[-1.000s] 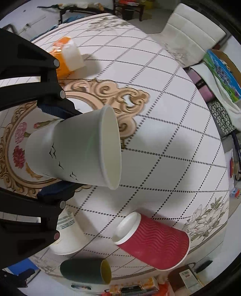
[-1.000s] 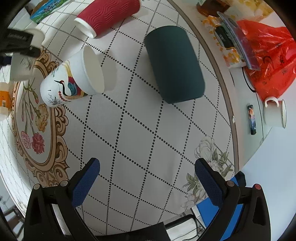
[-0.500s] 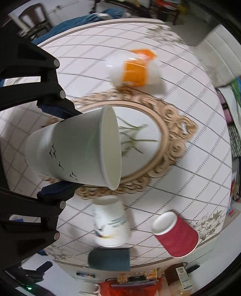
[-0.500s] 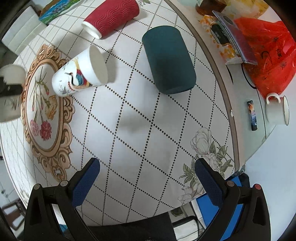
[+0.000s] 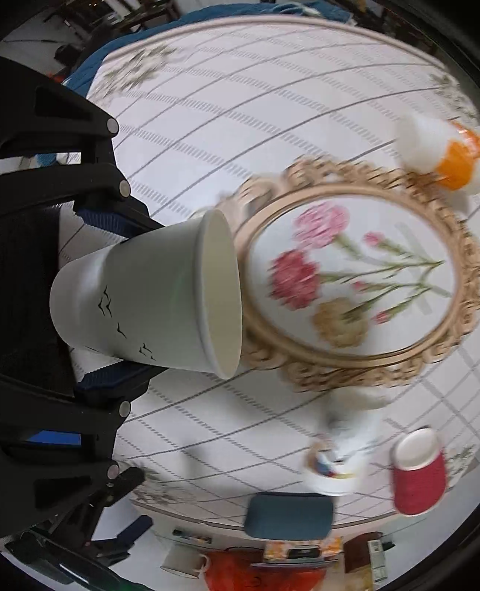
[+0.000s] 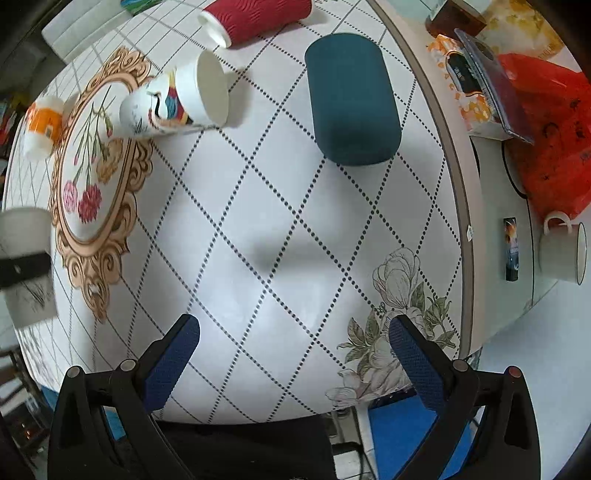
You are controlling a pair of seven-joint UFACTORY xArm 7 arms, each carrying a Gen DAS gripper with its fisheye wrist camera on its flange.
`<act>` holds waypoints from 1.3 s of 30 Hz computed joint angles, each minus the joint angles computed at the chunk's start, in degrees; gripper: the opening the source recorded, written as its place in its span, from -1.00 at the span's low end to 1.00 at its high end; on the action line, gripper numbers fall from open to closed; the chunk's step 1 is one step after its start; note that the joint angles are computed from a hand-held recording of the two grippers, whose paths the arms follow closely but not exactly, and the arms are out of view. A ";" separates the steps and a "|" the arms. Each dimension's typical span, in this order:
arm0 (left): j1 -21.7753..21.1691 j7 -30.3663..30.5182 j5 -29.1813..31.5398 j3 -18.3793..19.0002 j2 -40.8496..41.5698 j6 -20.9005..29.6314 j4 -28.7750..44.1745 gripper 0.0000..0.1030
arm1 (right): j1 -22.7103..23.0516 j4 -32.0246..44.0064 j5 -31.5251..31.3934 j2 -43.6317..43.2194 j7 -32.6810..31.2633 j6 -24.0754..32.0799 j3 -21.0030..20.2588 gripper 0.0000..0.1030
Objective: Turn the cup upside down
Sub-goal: 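Lift the white cup with the left tool toward the right tool, then close the right tool on the white cup while the left tool releases it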
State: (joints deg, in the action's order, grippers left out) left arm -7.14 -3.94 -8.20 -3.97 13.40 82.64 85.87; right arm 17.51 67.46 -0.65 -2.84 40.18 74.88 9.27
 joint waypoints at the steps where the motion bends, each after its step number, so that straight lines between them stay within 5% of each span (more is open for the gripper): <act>1: -0.24 -0.67 -0.58 -0.21 -0.51 -0.24 -1.26 0.11 | 0.00 -0.98 0.16 -0.48 -0.44 -0.31 -0.05 1.00; 11: -2.54 -3.25 -1.29 -1.24 -2.68 -5.88 -10.33 0.11 | 0.21 -5.89 1.19 -2.65 -1.99 -0.26 0.31 1.00; 20: -2.30 -2.12 3.38 -0.47 1.82 -8.35 -6.35 0.12 | 0.30 -5.78 0.49 -2.67 0.62 0.07 0.48 1.00; 36: 1.36 -0.12 1.11 0.86 6.02 -5.87 -0.81 0.19 | 0.69 -5.14 0.28 -2.53 0.80 0.27 0.65 1.00; 39: 2.24 0.63 0.53 0.99 5.87 -6.18 -1.53 0.50 | 0.69 -4.99 0.26 -2.49 0.70 0.29 0.66 1.00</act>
